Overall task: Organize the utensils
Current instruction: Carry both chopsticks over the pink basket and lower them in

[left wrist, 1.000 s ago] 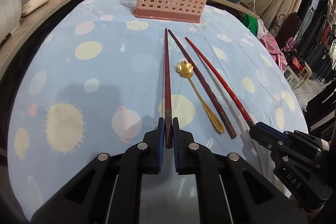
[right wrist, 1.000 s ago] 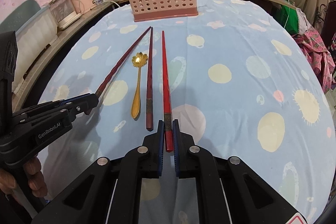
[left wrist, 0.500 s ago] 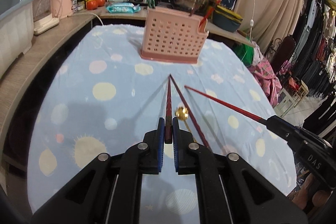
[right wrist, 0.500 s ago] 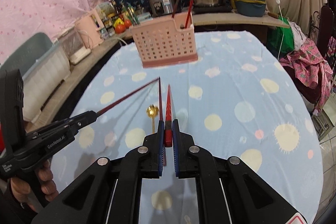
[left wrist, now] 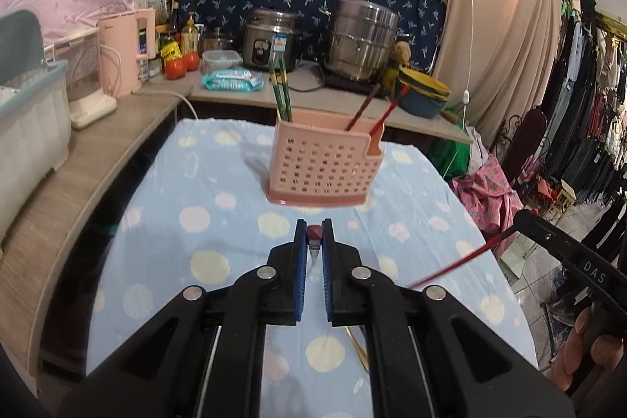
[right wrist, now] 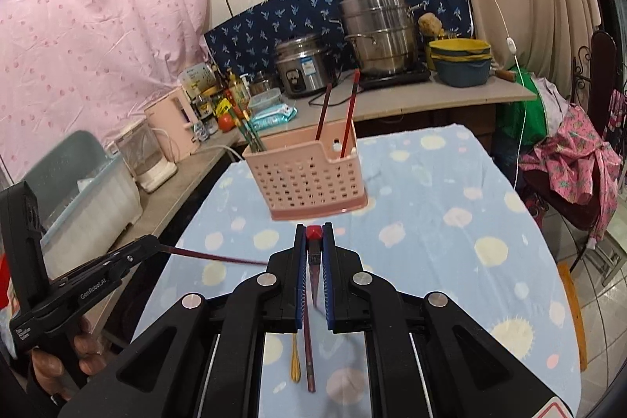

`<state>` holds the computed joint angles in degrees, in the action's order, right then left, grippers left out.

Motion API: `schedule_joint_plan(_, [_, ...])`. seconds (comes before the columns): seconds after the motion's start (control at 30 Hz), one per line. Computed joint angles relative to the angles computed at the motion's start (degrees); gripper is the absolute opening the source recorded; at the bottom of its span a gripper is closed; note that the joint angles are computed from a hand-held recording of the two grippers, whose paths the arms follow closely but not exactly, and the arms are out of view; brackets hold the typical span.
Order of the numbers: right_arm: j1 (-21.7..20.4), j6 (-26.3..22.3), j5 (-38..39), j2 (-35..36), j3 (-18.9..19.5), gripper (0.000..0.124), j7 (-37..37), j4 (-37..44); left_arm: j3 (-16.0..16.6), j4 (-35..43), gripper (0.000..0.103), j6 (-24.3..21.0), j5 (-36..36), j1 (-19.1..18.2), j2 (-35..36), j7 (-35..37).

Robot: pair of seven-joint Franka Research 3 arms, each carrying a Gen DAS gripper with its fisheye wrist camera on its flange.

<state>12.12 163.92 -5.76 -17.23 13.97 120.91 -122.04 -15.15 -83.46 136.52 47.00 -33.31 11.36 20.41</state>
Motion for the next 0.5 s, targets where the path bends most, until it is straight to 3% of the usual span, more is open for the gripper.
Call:
schedule_joint_plan(0.33, [-1.13, 0.52, -4.23, 5.43, -0.81, 0.007, 1.59, 8.21, 2.73, 13.11, 0.007, -0.98, 2.85, -1.94, 6.14, 4.06])
schedule_joint_plan(0.5, [-0.29, 1.16, -5.95, 9.70, -2.37, 0.007, 2.19, 14.66, 5.26, 24.83, 0.007, -2.16, 2.97, -4.12, 12.35, 8.38])
